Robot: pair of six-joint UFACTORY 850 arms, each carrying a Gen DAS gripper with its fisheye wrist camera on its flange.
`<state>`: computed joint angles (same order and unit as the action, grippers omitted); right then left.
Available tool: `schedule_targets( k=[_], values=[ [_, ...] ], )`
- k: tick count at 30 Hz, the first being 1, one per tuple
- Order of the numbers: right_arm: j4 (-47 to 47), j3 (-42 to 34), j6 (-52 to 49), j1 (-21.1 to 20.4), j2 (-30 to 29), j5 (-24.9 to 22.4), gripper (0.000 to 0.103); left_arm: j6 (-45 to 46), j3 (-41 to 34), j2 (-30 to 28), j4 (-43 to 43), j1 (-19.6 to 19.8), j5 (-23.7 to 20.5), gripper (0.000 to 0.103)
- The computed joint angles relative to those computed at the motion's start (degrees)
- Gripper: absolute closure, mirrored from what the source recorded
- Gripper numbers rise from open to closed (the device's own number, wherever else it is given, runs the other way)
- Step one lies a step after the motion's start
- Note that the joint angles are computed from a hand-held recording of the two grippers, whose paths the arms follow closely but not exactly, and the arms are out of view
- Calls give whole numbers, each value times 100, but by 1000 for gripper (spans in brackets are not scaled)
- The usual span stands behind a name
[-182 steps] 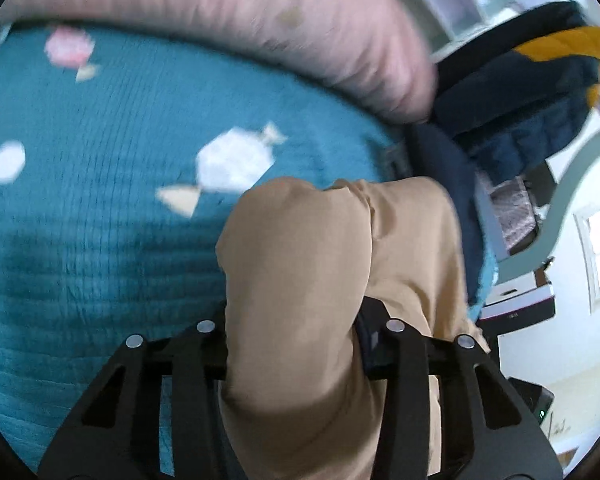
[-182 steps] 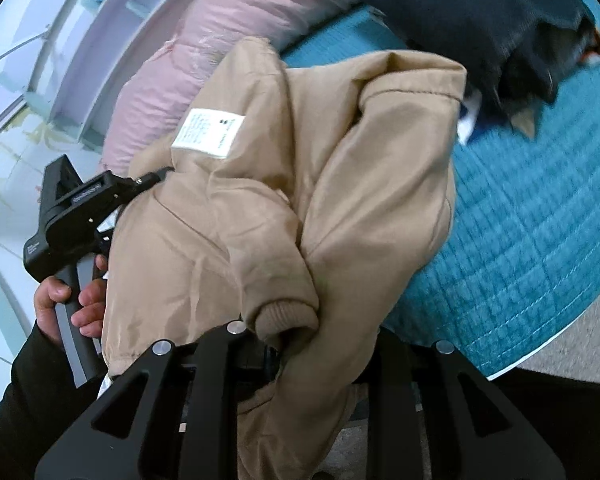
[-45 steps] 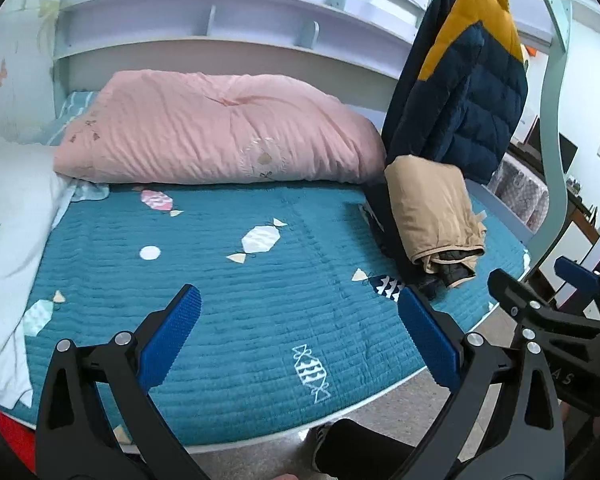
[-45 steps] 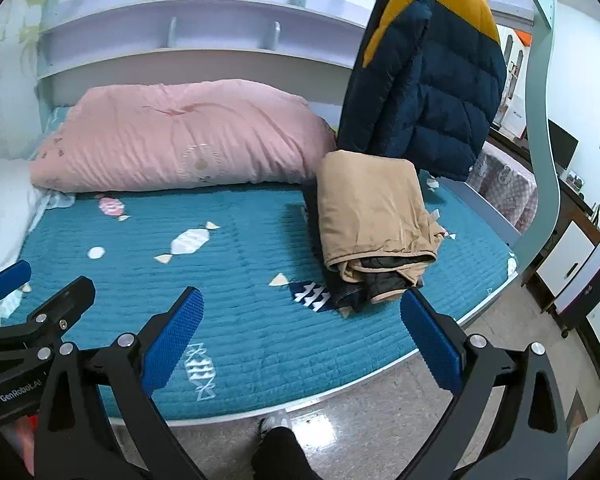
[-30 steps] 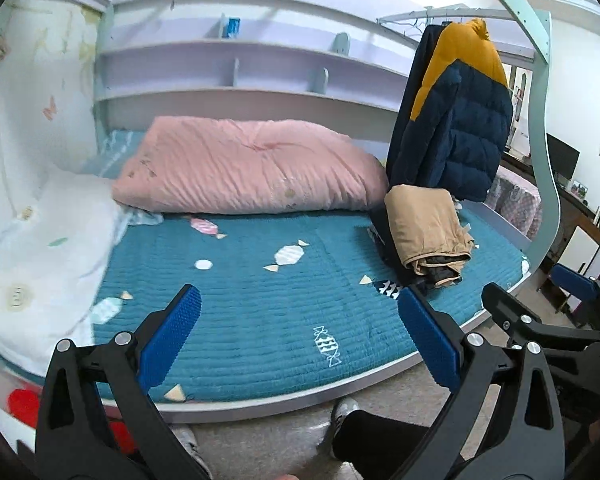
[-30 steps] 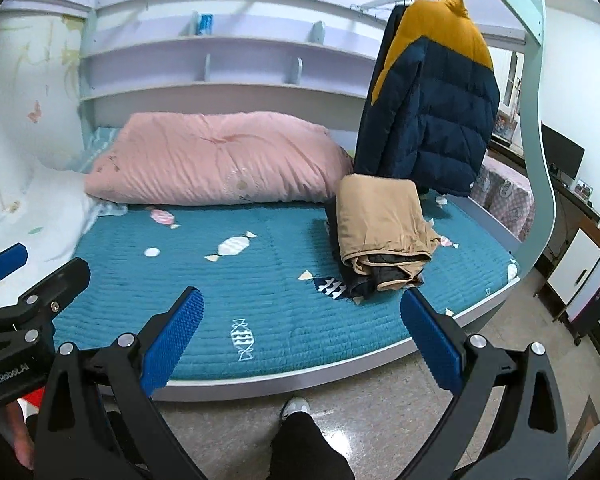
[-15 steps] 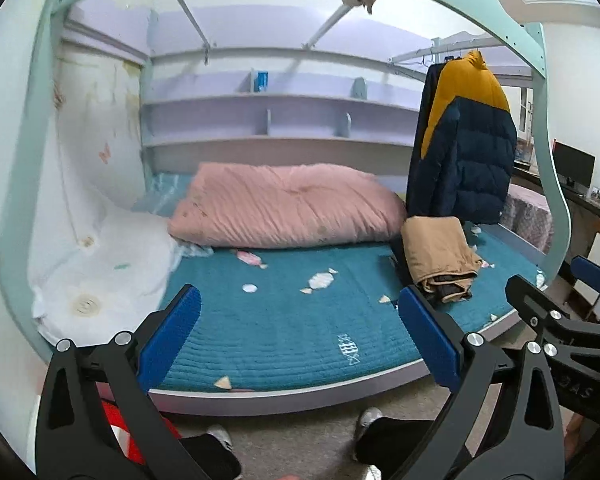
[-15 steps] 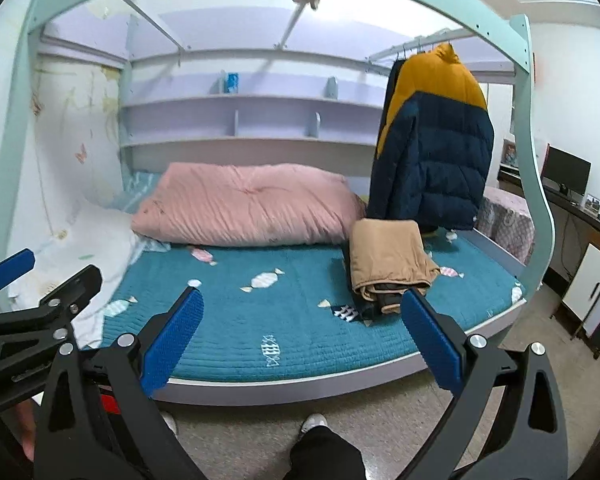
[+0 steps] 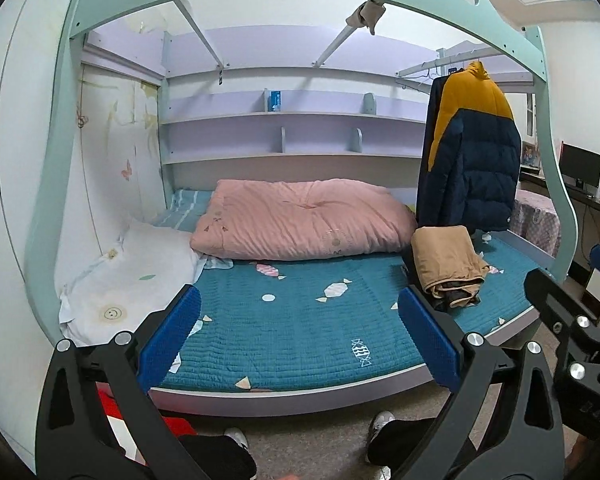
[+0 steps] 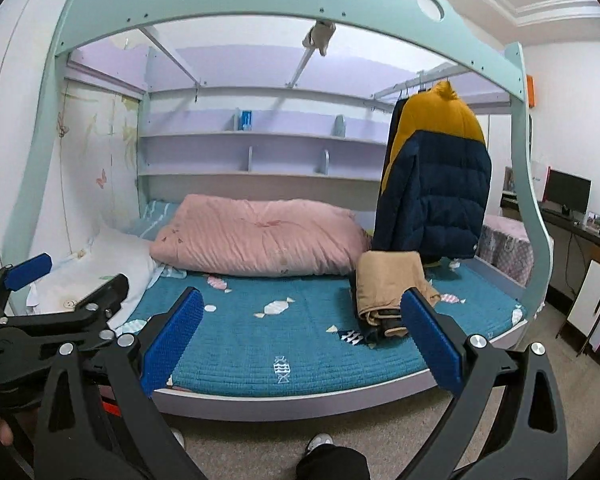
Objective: Fold large clothes
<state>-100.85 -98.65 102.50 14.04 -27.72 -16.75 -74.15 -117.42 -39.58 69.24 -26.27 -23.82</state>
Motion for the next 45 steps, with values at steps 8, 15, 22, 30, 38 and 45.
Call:
schedule_targets(
  k=[8, 15, 22, 30, 38, 45],
  values=[
    [-335, 102, 208, 114, 43, -419, 7, -674, 497, 256, 460, 54, 225, 4],
    [-79, 14, -81, 191, 0, -509, 7, -793, 588, 337, 526, 127, 247, 4],
    [-441, 53, 240, 176, 55, -442, 7, -1400, 701, 460, 1065, 157, 90, 4],
    [-949, 279, 838, 92, 206, -446, 7, -2011, 828, 547, 1822, 91, -15, 4],
    [-1160, 378, 1141, 7, 267, -425, 7, -1969, 695, 474, 1990, 3, -167, 4],
    [-1102, 395, 1172, -41, 286, -394, 7, -1871, 615, 420, 1991, -44, -211, 4]
  ],
)
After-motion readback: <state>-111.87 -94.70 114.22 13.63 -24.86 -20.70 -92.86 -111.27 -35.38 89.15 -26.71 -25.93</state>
